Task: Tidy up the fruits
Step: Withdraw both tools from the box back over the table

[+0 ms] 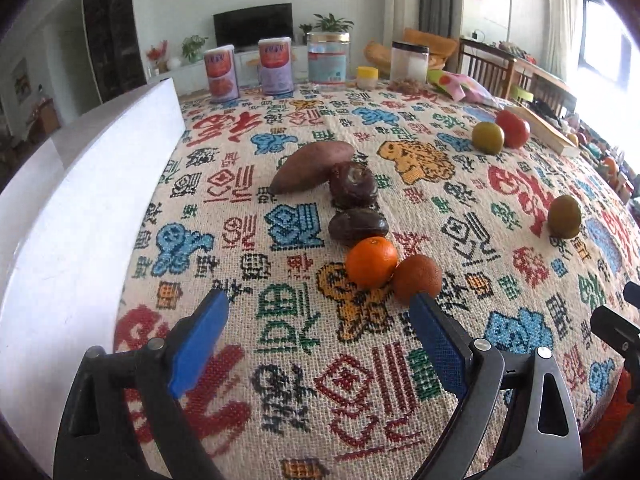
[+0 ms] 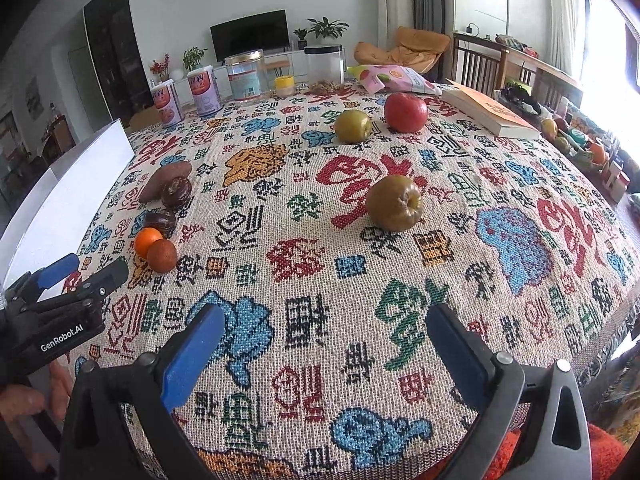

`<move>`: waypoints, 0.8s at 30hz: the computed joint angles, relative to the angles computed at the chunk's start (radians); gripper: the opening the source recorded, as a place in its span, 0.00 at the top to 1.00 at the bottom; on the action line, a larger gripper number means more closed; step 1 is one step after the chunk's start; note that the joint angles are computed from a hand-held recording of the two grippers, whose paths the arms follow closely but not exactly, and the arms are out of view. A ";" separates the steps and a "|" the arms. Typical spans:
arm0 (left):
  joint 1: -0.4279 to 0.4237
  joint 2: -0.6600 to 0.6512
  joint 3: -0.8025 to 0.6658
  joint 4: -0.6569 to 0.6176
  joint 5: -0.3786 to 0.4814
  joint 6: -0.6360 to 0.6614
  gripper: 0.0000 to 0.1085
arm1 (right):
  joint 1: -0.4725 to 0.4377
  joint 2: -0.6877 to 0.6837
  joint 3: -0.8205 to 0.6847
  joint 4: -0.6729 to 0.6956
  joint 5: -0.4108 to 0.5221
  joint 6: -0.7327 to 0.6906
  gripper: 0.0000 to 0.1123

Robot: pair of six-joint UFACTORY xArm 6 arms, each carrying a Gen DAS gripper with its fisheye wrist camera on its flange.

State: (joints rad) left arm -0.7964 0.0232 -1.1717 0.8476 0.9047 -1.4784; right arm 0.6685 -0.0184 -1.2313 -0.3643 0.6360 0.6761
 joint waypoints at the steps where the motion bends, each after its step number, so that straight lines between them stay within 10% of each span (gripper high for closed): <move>1: 0.013 -0.004 0.014 -0.001 -0.021 -0.004 0.14 | -0.001 0.006 -0.006 0.011 0.008 -0.007 0.10; 24: 0.068 -0.022 0.090 -0.037 -0.173 -0.049 0.14 | -0.011 0.052 -0.047 0.089 0.070 -0.045 0.10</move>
State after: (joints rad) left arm -0.7287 0.0013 -1.0813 0.8109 0.7320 -1.5273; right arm 0.6573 0.0336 -1.2779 -0.2756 0.7056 0.6310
